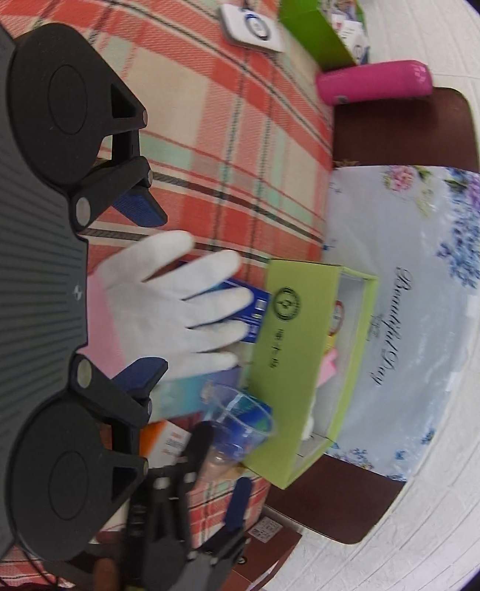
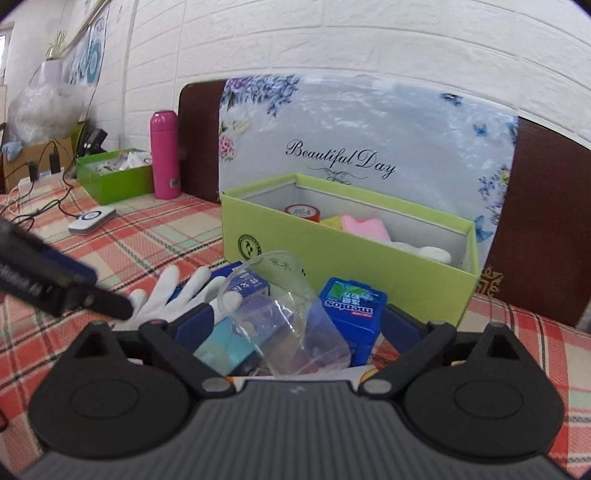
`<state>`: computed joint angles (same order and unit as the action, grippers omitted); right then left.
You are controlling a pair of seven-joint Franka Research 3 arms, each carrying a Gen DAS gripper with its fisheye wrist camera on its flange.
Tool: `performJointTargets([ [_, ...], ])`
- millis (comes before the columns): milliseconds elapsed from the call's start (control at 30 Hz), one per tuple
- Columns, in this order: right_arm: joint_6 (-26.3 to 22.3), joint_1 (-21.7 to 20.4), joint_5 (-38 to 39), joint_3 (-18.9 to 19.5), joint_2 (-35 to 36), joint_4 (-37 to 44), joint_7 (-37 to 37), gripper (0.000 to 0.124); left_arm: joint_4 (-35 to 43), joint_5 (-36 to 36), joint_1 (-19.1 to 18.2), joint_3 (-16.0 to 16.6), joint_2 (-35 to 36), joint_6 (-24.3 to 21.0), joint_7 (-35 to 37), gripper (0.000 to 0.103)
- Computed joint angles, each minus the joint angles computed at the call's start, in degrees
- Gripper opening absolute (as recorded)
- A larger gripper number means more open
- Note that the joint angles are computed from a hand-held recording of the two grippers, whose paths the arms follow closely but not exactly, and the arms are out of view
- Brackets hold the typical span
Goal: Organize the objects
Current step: 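Grasp the white glove with left gripper while right grasps clear cup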
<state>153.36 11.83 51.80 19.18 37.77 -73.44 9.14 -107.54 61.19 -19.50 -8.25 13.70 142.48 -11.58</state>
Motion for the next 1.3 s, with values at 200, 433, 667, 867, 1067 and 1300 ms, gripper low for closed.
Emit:
performJointTargets([
  [200,0.5,-0.2,-0.3,-1.2,-4.1,-5.1,5.0,0.051,0.3,-0.8,0.4,0.5,2.0,2.7,-1.1,0.081],
  [433,-0.3,-4.3,10.9,-1.0,-13.0,-16.2,2.1,0.050,4.8,-1.4,-0.6,2.4,6.4,4.2,-0.5,0.079],
  [667,-3.5,-2.6,14.3,-5.4,-17.2,-21.5,3.1,0.050,2.6,-0.2,0.5,2.9,5.5,14.2,2.8,0.012],
  [867,-3.7,-1.1,13.9,-7.2,-18.3,-23.4,2.7,0.050,2.3,-1.6,-0.9,2.9,5.1,12.2,4.3,0.024],
  [1067,-3.9,-0.5,13.0,-7.4,-18.3,-23.6,3.5,0.050,4.4,-1.1,-1.9,3.6,6.7,9.9,4.7,0.056],
  [1300,-3.5,-0.5,14.4,-7.3,-18.5,-23.4,2.3,0.050,0.5,0.4,-1.0,4.4,3.4,15.6,3.1,0.009],
])
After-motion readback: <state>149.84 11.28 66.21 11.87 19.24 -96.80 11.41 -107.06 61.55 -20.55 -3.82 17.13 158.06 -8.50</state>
